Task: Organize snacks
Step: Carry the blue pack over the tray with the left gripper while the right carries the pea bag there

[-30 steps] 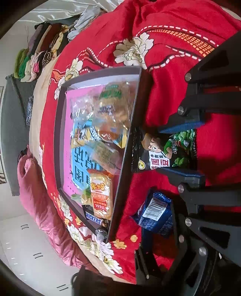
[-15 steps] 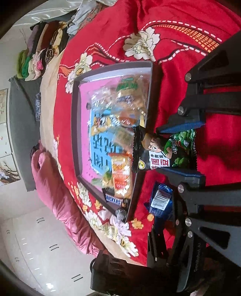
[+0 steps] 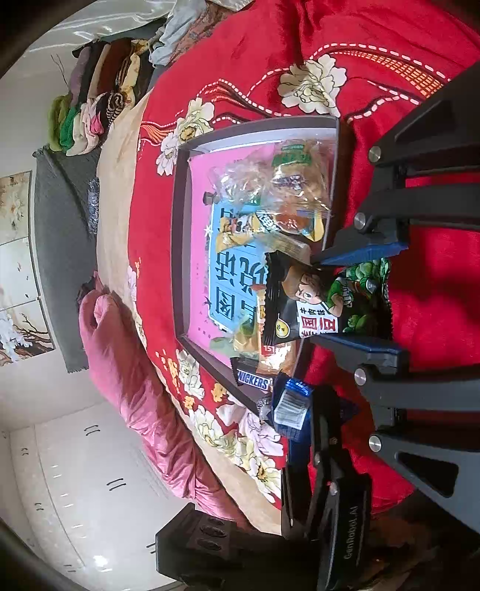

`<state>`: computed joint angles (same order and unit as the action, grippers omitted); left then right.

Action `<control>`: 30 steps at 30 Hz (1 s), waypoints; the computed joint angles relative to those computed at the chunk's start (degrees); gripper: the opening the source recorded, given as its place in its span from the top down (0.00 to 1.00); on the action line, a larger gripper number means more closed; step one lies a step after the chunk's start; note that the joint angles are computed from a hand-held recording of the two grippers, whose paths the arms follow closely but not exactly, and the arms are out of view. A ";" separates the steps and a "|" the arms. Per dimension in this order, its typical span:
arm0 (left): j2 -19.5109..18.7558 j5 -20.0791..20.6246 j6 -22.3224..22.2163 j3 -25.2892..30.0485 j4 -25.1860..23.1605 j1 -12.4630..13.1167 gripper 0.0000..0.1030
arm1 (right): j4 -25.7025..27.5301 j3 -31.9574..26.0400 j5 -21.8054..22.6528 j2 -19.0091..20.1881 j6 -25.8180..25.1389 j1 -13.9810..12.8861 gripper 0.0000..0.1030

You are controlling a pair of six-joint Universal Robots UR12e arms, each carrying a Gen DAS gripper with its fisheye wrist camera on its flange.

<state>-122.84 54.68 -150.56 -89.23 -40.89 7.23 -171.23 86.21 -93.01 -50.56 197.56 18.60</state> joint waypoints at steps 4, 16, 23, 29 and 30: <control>0.05 -0.01 -0.43 0.12 0.93 0.18 0.44 | -0.90 -0.29 -0.57 0.10 0.23 0.01 0.66; -0.28 0.63 -2.03 0.43 4.08 0.19 0.44 | -1.63 -2.07 -1.85 0.86 -0.68 0.04 0.66; -0.92 1.62 -2.71 0.92 5.73 0.08 0.44 | -1.97 -3.05 -2.43 1.30 -1.28 0.11 0.66; -1.29 2.02 -3.12 1.36 6.33 0.01 0.44 | -2.04 -3.63 -2.28 1.64 -1.75 0.14 0.66; -1.32 2.01 -3.34 1.40 6.45 0.00 0.44 | -2.03 -3.78 -2.47 1.72 -1.97 0.19 0.66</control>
<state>-124.16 56.69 -153.90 -87.83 -34.43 7.22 -173.26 82.43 -95.48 -48.84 195.59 18.78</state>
